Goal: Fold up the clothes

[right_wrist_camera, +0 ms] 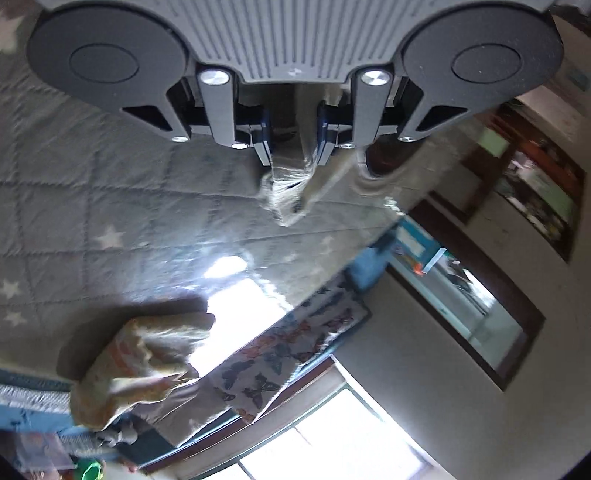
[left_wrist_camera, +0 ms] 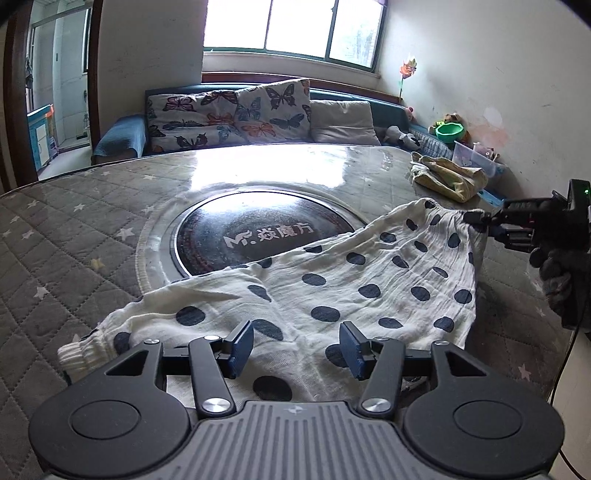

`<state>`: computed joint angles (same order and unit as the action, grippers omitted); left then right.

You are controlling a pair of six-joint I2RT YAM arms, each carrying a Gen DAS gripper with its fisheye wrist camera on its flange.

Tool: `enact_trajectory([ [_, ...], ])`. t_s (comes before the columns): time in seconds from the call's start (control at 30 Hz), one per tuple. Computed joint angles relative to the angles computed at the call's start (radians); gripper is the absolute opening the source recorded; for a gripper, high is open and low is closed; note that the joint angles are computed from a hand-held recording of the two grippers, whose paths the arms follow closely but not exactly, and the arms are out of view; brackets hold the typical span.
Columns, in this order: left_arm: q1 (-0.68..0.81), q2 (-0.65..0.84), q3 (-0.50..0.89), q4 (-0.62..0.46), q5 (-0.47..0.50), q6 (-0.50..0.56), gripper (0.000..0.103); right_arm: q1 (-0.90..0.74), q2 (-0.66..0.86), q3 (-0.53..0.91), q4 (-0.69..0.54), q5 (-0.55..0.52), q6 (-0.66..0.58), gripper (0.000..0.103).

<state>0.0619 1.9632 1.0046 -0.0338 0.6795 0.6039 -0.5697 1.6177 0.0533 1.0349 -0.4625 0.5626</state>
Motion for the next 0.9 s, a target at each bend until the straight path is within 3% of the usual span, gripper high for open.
enact_trajectory([
  [0.17,0.047,0.002,0.003,-0.008,0.006,-0.004,0.059,0.097,-0.122,0.005,-0.07,-0.015,0.061,0.022],
  [0.4,0.136,0.011,0.013,-0.026,0.051,-0.004,0.065,0.39,-0.234,0.061,-0.182,0.099,0.129,0.022],
  [0.67,0.249,0.043,0.049,-0.076,0.104,0.024,0.066,0.724,-0.187,0.236,-0.283,0.275,0.172,0.022],
  [0.9,0.33,0.071,0.08,-0.104,0.149,0.027,0.068,0.915,-0.112,0.396,-0.338,0.402,0.152,0.021],
])
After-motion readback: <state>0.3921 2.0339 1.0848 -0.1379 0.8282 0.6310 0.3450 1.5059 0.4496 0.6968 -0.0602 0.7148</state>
